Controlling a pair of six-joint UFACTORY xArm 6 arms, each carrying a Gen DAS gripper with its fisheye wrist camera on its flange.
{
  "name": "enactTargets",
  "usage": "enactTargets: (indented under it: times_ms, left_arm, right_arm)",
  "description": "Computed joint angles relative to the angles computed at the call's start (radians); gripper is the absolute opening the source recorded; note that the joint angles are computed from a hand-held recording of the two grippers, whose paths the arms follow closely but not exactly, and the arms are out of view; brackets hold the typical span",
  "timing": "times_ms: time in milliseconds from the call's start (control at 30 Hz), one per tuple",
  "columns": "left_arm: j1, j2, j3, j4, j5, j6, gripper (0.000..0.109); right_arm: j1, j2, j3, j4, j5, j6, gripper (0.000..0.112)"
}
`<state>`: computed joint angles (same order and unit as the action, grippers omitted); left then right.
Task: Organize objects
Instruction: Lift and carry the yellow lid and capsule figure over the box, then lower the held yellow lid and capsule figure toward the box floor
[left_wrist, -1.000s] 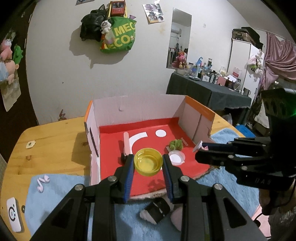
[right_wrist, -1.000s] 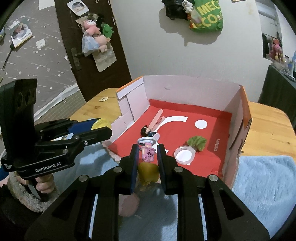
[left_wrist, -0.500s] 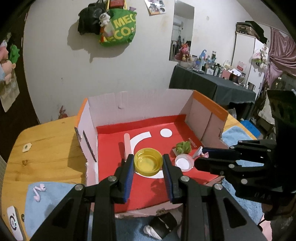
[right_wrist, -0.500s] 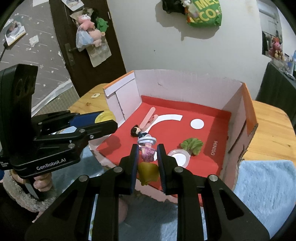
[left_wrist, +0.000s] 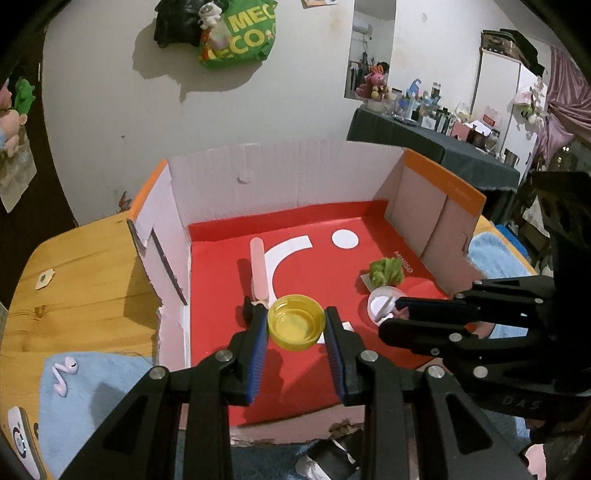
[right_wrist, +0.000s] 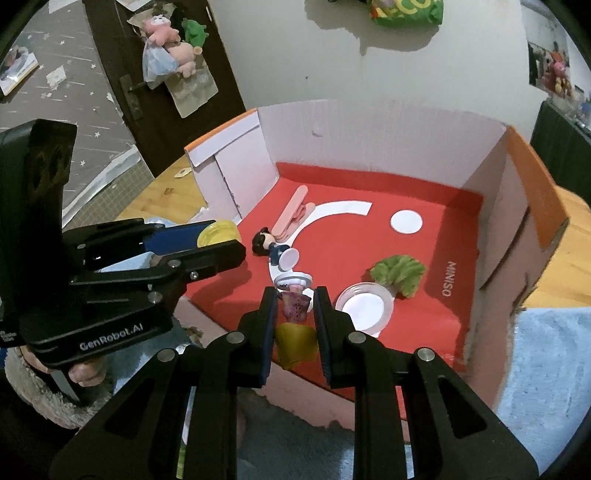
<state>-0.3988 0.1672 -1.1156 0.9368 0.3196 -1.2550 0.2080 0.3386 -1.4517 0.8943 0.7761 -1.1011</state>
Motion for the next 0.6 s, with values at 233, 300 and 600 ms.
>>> enactTargets:
  times_ms: [233, 300, 600]
  left_arm:
    - [0.008, 0.009, 0.011, -0.077, -0.001, 0.064, 0.031]
    - [0.011, 0.015, 0.012, -0.107, -0.012, 0.09, 0.031]
    - [0.009, 0.072, -0.017, -0.25, -0.029, 0.22, 0.031]
  right_arm:
    - [0.015, 0.042, -0.037, -0.039, 0.029, 0.041, 0.019]
    - [0.02, 0.057, -0.05, -0.066, 0.032, 0.064, 0.019]
    - [0.012, 0.106, -0.098, -0.147, 0.038, 0.129, 0.019]
